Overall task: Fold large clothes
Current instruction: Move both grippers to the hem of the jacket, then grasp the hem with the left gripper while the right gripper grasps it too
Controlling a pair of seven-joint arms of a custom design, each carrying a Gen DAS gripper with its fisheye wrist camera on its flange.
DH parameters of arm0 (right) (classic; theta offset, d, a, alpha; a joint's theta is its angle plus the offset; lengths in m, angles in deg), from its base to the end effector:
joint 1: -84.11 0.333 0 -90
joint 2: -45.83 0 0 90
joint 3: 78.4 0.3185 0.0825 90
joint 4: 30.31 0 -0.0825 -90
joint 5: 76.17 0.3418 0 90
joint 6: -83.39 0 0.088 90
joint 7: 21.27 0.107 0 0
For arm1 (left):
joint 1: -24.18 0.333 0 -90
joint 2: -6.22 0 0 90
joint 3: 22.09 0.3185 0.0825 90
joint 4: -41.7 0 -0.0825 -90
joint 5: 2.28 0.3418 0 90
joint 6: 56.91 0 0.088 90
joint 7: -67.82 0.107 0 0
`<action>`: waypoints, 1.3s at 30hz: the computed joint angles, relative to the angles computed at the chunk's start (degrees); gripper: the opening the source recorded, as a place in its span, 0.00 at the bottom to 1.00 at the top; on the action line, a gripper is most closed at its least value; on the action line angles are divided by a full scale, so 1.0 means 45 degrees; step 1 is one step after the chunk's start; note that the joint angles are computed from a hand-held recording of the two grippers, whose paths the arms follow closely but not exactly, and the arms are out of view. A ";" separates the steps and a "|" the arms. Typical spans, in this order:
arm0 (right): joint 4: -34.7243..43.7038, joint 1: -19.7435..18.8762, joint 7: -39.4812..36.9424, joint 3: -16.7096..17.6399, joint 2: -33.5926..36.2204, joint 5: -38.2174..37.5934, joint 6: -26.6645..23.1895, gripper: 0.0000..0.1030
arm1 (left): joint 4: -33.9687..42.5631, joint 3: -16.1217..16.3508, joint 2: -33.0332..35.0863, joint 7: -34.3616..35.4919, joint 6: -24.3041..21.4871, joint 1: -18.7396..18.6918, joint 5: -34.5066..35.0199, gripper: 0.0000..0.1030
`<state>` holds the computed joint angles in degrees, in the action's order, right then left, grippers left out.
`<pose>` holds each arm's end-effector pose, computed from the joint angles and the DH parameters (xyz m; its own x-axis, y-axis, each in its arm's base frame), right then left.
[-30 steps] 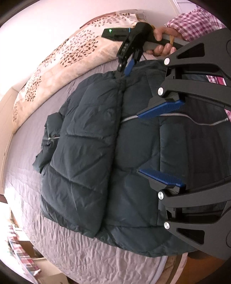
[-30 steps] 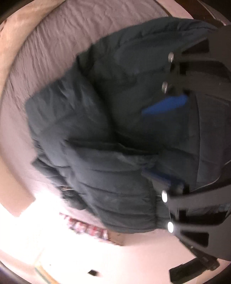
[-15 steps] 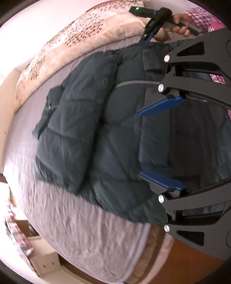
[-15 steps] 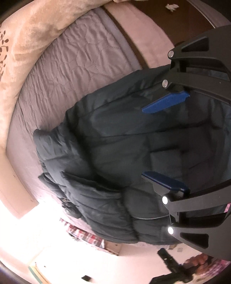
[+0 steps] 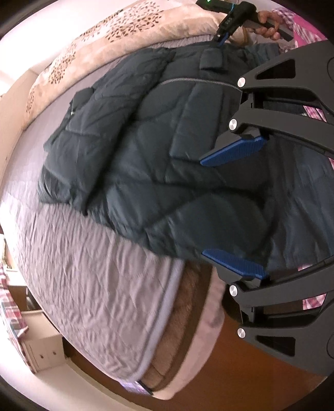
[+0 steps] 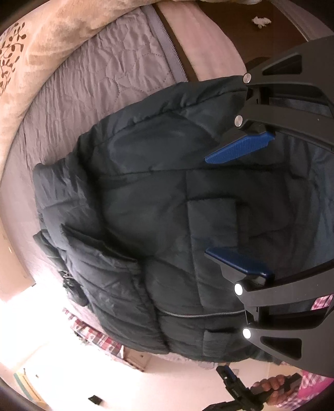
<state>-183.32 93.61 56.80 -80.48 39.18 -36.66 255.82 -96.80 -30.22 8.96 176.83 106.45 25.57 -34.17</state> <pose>0.4178 0.0075 0.3531 -0.2540 -0.9247 -0.2836 -0.8565 0.3513 -0.3781 0.4914 -0.0292 0.3613 0.0103 -0.9740 0.2261 -0.9210 -0.0973 -0.3772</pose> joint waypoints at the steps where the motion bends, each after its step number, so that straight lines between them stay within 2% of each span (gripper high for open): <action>1: -0.0188 -0.0421 0.0806 0.0253 -0.0122 -0.1063 -0.0053 0.65 | -0.0107 0.0065 -0.0059 -0.0070 -0.0069 0.0045 0.0155 0.66; 4: -0.0640 -0.1383 0.2469 0.0665 -0.0592 -0.3430 -0.0500 0.65 | -0.0369 0.0239 -0.0263 -0.0132 -0.0437 0.0152 0.0497 0.67; 8: -0.1186 -0.1913 0.3160 0.0523 -0.1446 -0.4826 -0.1436 0.65 | -0.0878 0.0570 -0.0824 0.0219 -0.1334 0.0240 0.0604 0.67; 13: -0.1866 -0.1980 0.3038 0.0145 -0.2285 -0.4920 -0.2106 0.67 | -0.1758 0.1112 -0.1781 0.0948 -0.2597 0.0091 0.0517 0.67; 16: -0.2074 -0.1724 0.2927 -0.0083 -0.2314 -0.4391 -0.1956 0.67 | -0.1982 0.1414 -0.1943 0.1873 -0.3215 -0.0135 -0.0502 0.67; 20: -0.2060 -0.1202 0.2265 -0.0437 -0.2158 -0.3381 -0.1787 0.67 | -0.1901 0.1392 -0.1529 0.2419 -0.3465 -0.0274 -0.1470 0.66; 22: -0.2082 -0.1075 0.1879 -0.0480 -0.2249 -0.3151 -0.1768 0.67 | -0.1928 0.1259 -0.1368 0.2532 -0.3298 -0.0231 -0.1536 0.59; 23: -0.2059 -0.1055 0.1718 -0.0506 -0.2253 -0.3066 -0.1790 0.67 | -0.1926 0.1194 -0.1284 0.2463 -0.3168 -0.0197 -0.1391 0.49; 24: -0.2099 -0.1087 0.1623 -0.0497 -0.2328 -0.3027 -0.1832 0.67 | -0.1830 0.1183 -0.1210 0.2467 -0.3234 -0.0145 -0.1384 0.44; 26: -0.2263 -0.1234 0.1520 -0.0521 -0.2589 -0.2968 -0.1956 0.67 | -0.1638 0.1200 -0.1126 0.2553 -0.3503 -0.0011 -0.1614 0.23; 28: -0.2404 -0.1316 0.1413 -0.0643 -0.2817 -0.2777 -0.2093 0.68 | -0.1635 0.1202 -0.1215 0.3080 -0.3644 0.0070 -0.2296 0.17; 33: -0.2757 -0.1249 0.0645 -0.1536 -0.3575 -0.1279 -0.2650 0.70 | -0.1785 0.1147 -0.1609 0.3666 -0.3511 -0.0015 -0.2855 0.13; 39: -0.2763 -0.1445 -0.0385 -0.1867 -0.3756 -0.0291 -0.4587 0.70 | -0.1717 0.1213 -0.1513 0.3485 -0.3604 -0.0047 -0.2848 0.13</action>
